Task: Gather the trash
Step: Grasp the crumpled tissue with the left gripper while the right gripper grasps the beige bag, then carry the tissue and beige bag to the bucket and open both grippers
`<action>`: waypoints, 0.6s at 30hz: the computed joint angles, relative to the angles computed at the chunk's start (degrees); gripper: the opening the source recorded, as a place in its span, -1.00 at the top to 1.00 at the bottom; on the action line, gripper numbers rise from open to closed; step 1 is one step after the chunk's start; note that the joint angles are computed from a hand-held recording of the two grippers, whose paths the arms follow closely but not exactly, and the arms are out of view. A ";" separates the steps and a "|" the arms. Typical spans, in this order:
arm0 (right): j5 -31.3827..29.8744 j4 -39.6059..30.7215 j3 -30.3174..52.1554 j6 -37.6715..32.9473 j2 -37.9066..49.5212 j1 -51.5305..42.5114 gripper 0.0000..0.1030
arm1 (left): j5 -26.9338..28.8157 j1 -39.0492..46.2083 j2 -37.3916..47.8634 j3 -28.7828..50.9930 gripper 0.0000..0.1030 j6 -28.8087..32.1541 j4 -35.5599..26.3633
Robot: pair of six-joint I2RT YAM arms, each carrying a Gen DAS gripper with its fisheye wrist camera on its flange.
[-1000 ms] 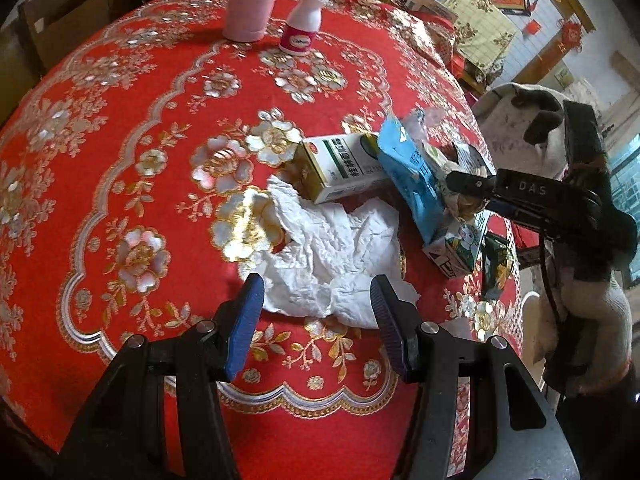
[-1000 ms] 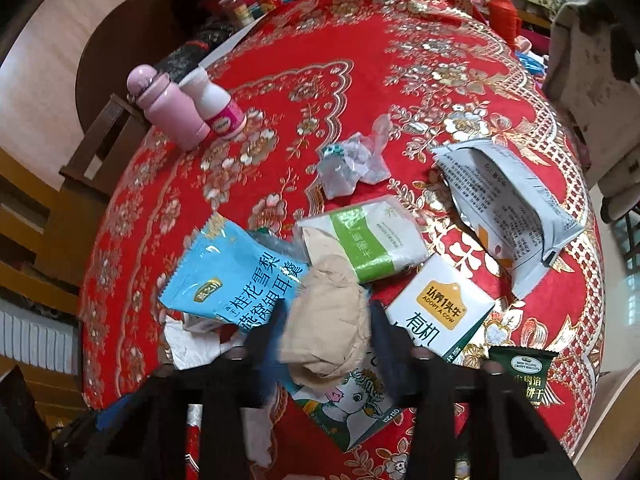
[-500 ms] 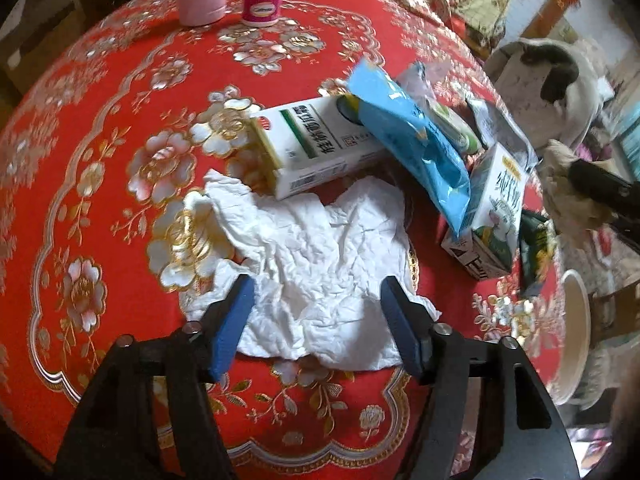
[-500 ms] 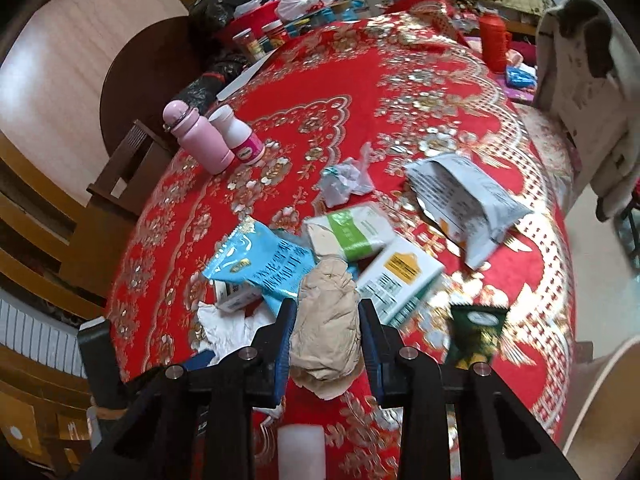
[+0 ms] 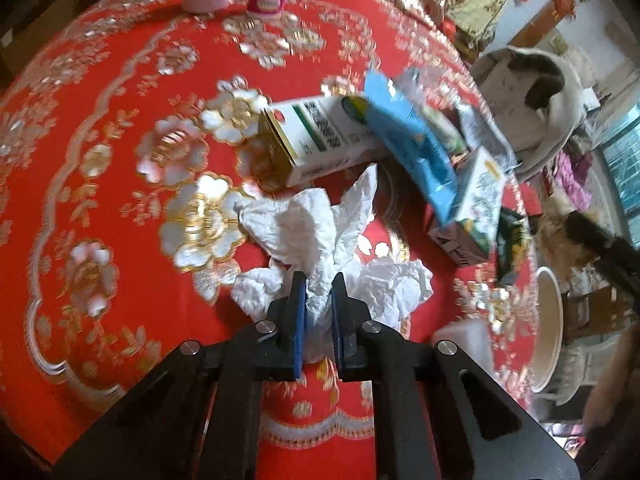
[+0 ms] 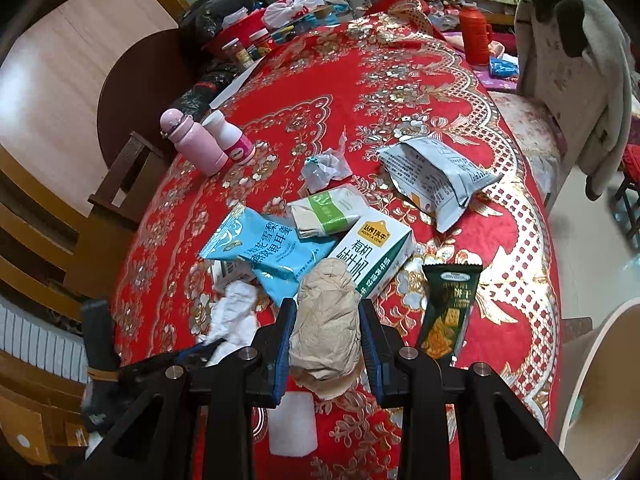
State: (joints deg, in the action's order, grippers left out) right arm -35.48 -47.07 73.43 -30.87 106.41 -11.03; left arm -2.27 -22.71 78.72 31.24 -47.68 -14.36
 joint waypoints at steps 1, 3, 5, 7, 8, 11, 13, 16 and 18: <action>-0.26 -0.30 -0.33 -0.45 -0.46 -0.37 0.42 | -0.38 -0.57 -2.21 -0.07 0.83 -0.20 -1.40; -0.63 -0.66 -0.88 -1.11 -1.18 -0.93 0.42 | -2.42 -2.67 -6.34 0.97 0.83 -0.09 -5.23; -0.98 -1.12 -1.66 -1.89 -2.05 -1.74 0.42 | -4.82 -5.33 -8.19 3.06 0.83 -0.30 -8.51; -1.21 -1.53 -2.07 -2.54 -2.41 -2.56 0.42 | -6.27 -7.72 -8.52 4.81 0.83 -1.13 -9.89; -1.30 -1.79 -2.28 -2.94 -2.60 -3.12 0.42 | -6.62 -8.33 -8.04 5.90 0.83 -1.22 -10.29; -1.65 -2.46 -2.61 -3.81 -2.98 -4.89 0.42 | -8.38 -10.78 -6.37 9.08 0.83 -1.21 -11.31; -1.86 -2.99 -2.65 -4.45 -3.17 -6.28 0.42 | -9.57 -12.61 -4.45 11.48 0.83 -0.95 -11.71; -2.00 -4.06 -2.26 -5.54 -3.28 -8.62 0.42 | -9.79 -14.36 -0.42 15.15 0.83 -0.11 -11.18; -1.97 -4.81 -1.69 -6.32 -3.09 -10.53 0.42 | -10.17 -15.98 1.18 16.88 0.83 0.17 -11.23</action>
